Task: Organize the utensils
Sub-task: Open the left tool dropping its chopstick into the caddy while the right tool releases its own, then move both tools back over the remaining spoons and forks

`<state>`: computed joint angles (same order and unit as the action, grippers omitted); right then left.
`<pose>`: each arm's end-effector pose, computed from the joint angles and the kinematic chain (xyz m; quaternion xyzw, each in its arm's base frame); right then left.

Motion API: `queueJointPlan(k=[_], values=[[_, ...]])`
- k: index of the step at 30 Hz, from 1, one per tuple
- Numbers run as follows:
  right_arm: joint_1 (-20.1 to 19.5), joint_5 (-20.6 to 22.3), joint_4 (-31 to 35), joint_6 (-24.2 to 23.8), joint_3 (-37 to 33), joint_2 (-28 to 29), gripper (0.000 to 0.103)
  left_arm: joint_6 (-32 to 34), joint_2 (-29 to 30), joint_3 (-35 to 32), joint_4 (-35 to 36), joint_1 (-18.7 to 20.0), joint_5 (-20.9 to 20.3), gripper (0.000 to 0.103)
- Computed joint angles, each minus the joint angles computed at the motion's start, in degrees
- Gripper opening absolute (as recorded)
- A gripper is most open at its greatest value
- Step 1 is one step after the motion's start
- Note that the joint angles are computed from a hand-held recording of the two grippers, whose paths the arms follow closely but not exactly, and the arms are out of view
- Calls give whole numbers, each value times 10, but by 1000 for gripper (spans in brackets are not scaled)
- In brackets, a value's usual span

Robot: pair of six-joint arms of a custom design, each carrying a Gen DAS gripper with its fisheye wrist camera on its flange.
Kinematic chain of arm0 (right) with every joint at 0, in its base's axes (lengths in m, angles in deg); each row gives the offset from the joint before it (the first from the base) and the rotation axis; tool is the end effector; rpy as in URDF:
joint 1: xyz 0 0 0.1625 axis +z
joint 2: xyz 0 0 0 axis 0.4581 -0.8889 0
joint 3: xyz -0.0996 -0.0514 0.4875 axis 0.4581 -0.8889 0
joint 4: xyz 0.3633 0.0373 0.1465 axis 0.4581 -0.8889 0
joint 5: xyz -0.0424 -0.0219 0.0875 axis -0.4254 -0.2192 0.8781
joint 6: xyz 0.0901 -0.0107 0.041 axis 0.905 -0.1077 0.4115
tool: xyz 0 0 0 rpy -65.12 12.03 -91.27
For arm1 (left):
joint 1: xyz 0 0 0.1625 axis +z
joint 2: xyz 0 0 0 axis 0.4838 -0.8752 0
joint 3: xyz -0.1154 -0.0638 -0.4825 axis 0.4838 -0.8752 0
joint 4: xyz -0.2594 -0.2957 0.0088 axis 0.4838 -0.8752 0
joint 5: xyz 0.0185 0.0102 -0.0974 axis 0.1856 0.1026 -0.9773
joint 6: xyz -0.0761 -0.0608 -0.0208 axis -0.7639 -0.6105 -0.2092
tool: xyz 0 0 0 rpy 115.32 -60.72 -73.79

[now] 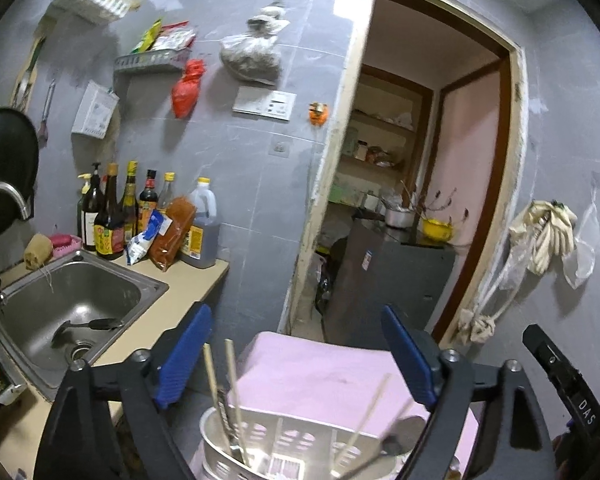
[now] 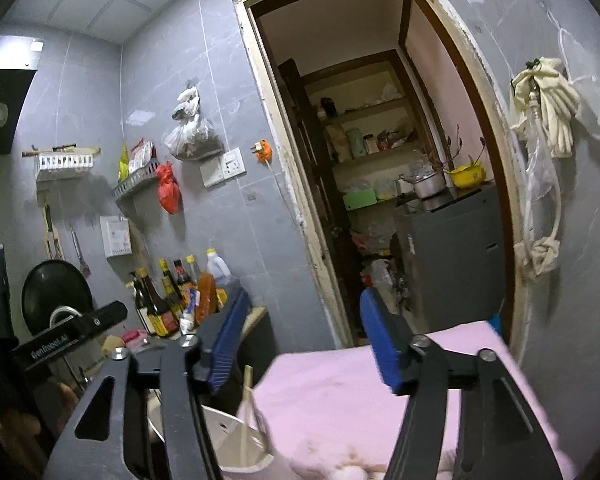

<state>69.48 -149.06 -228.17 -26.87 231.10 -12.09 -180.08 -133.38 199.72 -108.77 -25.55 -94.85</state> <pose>0.1689 -0.2887 0.3957 0.2530 -0.7761 0.5669 0.1107 -0.4312 -0.2557 0.1558 0.1028 0.7428 -0.6058 0.2660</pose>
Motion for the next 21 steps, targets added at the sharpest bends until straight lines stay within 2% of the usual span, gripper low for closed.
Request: queueJointPlan(k=[2,4,9,11,17,21], values=[[-17,7,53,-14,-5,-44,73,21,14,-10,-14,-5,-7,97],[-41,19,105,-28,-11,-87,80,25,30,-23,-13,-10,-14,99],[-102,46,186,-54,-26,-159,95,29,74,-46,-30,-21,-35,101],[-139,76,220,-67,-33,-189,101,21,91,-57,-26,-26,-40,101],[-230,154,299,-120,-49,-250,102,-15,148,-103,24,-37,-59,102],[-295,196,347,-146,-56,-280,102,0,172,-113,-4,-40,-70,102]])
